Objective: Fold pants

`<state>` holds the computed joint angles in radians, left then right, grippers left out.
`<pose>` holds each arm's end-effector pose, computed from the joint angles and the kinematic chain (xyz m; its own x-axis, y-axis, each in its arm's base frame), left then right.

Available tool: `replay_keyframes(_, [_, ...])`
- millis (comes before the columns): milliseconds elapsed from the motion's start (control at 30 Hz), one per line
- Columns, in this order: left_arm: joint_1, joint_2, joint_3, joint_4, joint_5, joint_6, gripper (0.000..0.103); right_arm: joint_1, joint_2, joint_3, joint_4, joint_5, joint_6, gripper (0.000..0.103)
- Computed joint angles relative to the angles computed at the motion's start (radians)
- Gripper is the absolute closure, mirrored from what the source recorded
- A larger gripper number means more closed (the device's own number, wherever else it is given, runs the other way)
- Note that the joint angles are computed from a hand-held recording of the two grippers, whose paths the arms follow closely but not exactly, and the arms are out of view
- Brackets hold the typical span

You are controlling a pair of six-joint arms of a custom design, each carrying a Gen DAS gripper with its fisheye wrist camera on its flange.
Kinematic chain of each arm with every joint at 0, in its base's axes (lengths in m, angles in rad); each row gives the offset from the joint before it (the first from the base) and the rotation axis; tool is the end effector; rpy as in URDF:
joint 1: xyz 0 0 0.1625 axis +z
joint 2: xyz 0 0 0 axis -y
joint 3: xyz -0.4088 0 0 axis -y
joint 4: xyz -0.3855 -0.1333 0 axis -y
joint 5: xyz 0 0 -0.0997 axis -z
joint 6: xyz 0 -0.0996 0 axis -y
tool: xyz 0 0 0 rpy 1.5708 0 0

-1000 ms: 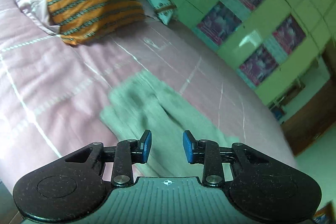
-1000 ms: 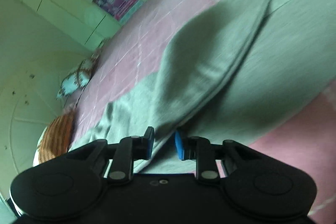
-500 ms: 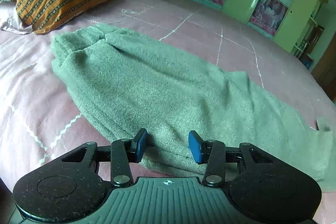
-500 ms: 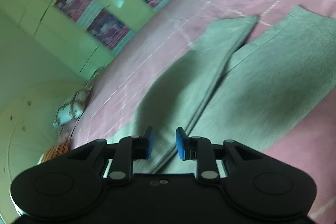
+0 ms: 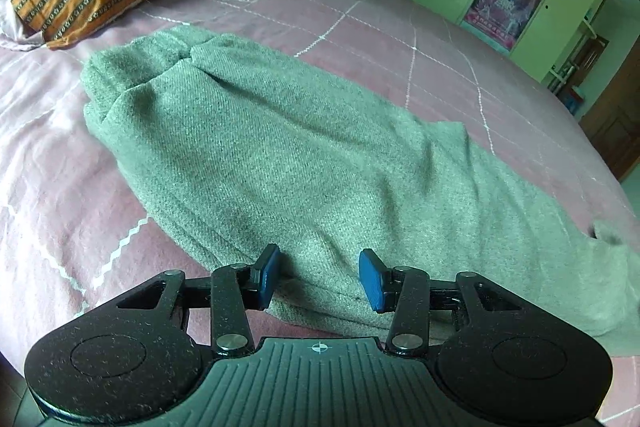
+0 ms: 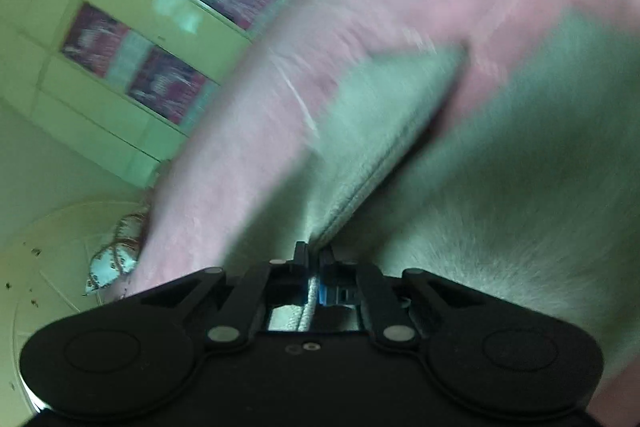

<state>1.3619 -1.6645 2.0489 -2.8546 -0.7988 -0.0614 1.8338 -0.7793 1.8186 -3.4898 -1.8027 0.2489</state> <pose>0.1077 -0.4696 0.4586 -0.8206 -0.4223 -0.3851 0.0788 0.5837 -0.8081 0.2690 -0.5743 0.1325 -0.9962 0.0721 -0.0478 0.0822 0.6167 -0.7829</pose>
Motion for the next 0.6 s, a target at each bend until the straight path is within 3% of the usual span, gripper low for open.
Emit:
replay_keyframes(100, [0.004, -0.007, -0.008, 0.03, -0.015, -0.013, 0.059, 0.037, -0.052, 0.091, -0.055, -0.042, -0.019, 0.103])
replay_keyframes(200, [-0.004, -0.001, -0.021, 0.062, 0.006, -0.014, 0.059, 0.022, -0.059, 0.107, 0.053, -0.116, 0.027, 0.1])
replay_keyframes(233, [-0.009, 0.002, -0.022, 0.067, 0.016, -0.012, 0.059, 0.004, -0.06, 0.101, 0.1, -0.116, 0.048, 0.097])
replay_keyframes(300, [-0.012, 0.002, -0.02, 0.064, 0.023, -0.002, 0.059, -0.039, -0.075, 0.131, 0.068, -0.033, 0.103, 0.097])
replay_keyframes(333, [-0.009, 0.0, -0.016, 0.054, 0.017, 0.004, 0.059, -0.042, -0.076, 0.148, -0.004, -0.026, 0.101, 0.083])
replay_keyframes(433, [0.003, -0.004, -0.009, 0.029, -0.009, -0.001, 0.059, -0.047, -0.07, 0.143, -0.112, -0.047, 0.095, 0.067])
replay_keyframes(600, [0.001, -0.003, -0.006, 0.023, -0.006, -0.013, 0.059, -0.096, -0.036, 0.057, -0.111, -0.048, 0.15, 0.065])
